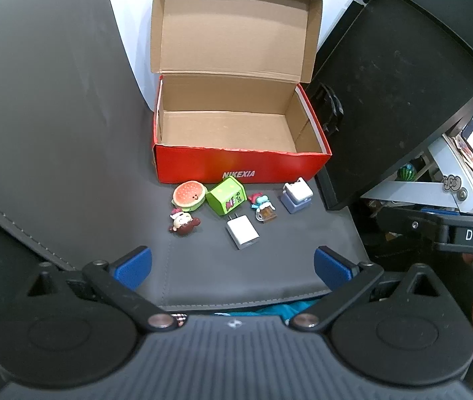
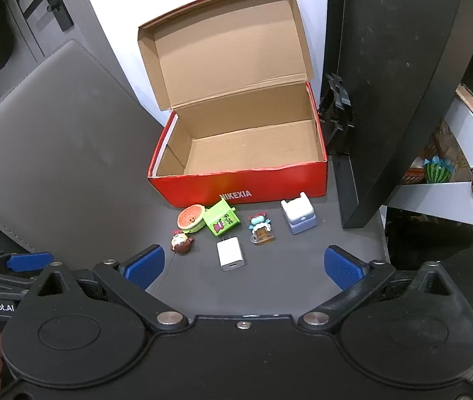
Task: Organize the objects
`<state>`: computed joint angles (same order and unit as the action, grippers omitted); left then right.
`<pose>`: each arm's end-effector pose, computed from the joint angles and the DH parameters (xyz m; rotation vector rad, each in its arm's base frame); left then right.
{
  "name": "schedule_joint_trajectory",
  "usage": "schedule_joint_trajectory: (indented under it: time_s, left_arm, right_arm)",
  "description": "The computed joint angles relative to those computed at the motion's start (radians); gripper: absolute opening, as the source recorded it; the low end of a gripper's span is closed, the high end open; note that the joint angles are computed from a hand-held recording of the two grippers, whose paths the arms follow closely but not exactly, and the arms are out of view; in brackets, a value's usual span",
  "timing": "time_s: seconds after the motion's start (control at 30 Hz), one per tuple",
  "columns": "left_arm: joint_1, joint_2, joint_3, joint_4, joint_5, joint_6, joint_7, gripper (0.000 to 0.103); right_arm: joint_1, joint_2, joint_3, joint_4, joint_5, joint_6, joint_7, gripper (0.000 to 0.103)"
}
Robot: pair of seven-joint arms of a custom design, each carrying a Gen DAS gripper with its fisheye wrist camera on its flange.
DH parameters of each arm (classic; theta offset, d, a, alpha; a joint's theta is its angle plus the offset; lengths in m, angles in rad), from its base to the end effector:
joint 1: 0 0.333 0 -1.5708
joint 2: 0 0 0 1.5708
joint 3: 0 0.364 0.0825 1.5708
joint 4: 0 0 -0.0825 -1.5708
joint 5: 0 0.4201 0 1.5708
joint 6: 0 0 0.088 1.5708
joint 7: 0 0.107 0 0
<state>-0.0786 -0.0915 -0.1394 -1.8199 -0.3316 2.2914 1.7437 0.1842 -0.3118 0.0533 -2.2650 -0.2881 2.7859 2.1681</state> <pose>0.5919 -0.1427 0.6756 -1.7432 2.2353 -0.8855 0.5067 0.1392 0.6154 -1.5696 1.7858 -0.6380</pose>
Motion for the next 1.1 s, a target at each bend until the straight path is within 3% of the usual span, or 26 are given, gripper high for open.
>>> schedule_joint_trajectory:
  time_s: [1.1]
  left_arm:
    - [-0.002,0.006,-0.001,-0.002,-0.001,0.001,-0.008,0.103]
  right_arm:
    - [-0.017,0.005,0.012,0.002,-0.045,-0.009,0.044,0.103]
